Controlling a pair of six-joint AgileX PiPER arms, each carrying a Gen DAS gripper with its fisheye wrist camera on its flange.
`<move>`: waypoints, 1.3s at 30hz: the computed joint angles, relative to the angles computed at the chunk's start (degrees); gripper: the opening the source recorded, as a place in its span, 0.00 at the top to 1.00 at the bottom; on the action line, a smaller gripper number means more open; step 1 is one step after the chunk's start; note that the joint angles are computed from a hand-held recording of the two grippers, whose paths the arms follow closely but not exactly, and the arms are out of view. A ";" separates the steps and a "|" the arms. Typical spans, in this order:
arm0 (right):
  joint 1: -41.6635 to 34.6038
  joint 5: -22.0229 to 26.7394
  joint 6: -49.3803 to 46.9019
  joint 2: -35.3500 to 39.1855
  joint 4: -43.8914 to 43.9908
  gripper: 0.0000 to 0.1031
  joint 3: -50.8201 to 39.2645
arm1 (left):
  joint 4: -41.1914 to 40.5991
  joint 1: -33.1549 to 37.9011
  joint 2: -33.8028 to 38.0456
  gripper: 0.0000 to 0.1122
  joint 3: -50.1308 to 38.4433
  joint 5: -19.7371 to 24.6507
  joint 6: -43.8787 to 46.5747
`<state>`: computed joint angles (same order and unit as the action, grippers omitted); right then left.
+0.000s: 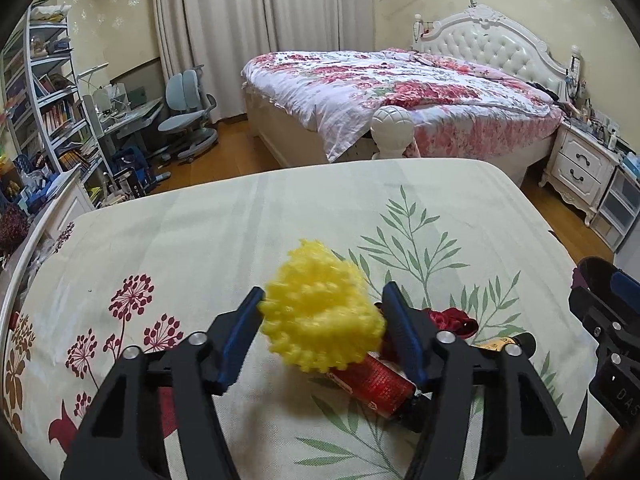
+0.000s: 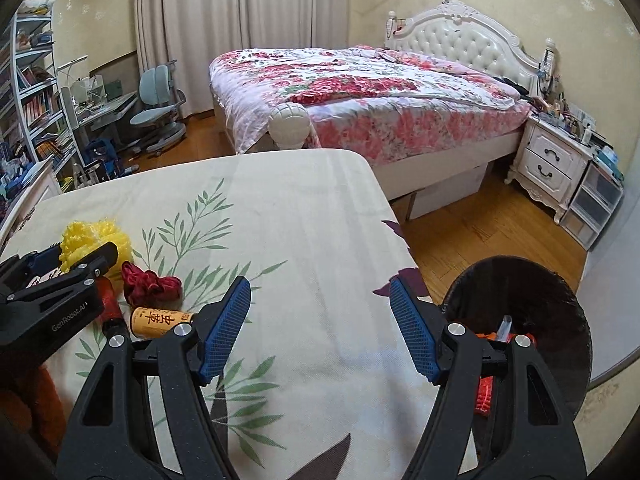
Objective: Collect trash
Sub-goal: 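Grasp the yellow spiky ball with the left tool, then grasp the dark red ribbon with the right tool while the left tool holds the ball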
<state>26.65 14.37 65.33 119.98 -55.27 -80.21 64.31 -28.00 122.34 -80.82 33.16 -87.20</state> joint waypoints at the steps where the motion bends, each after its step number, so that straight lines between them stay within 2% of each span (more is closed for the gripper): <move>1: 0.35 0.23 -1.32 0.43 1.19 0.32 -0.81 | -0.13 0.49 -0.18 0.52 0.59 -1.09 0.40; 6: 1.97 1.16 -5.88 2.02 5.42 0.32 -3.49 | 5.05 1.24 -2.14 0.59 4.80 -3.06 -4.47; 10: 3.69 1.72 -9.88 2.79 9.18 0.32 -5.28 | 9.69 2.50 -4.99 0.59 9.03 -4.05 -9.91; 18: 7.24 3.64 -21.40 5.27 19.27 0.32 -10.09 | 16.65 4.97 -10.05 0.59 17.30 -2.81 -18.04; 23: 9.41 7.38 -31.02 8.56 27.57 0.32 -15.80 | 20.19 6.77 -12.98 0.59 22.75 -2.64 -22.43; 28: 10.96 12.98 -35.72 12.98 30.99 0.33 -22.85 | 22.54 7.84 -13.77 0.59 25.20 -2.26 -25.28; 32: 10.98 15.87 -38.26 15.34 34.06 0.46 -26.54 | 23.63 8.93 -13.89 0.59 26.16 -3.43 -26.66; 36: 10.47 16.23 -39.60 16.00 36.48 0.57 -27.73 | 24.86 9.68 -13.89 0.59 26.87 -4.46 -28.25; 39: 10.54 15.00 -37.41 15.47 34.71 0.61 -26.76 | 25.07 9.70 -13.85 0.59 26.99 -4.52 -28.46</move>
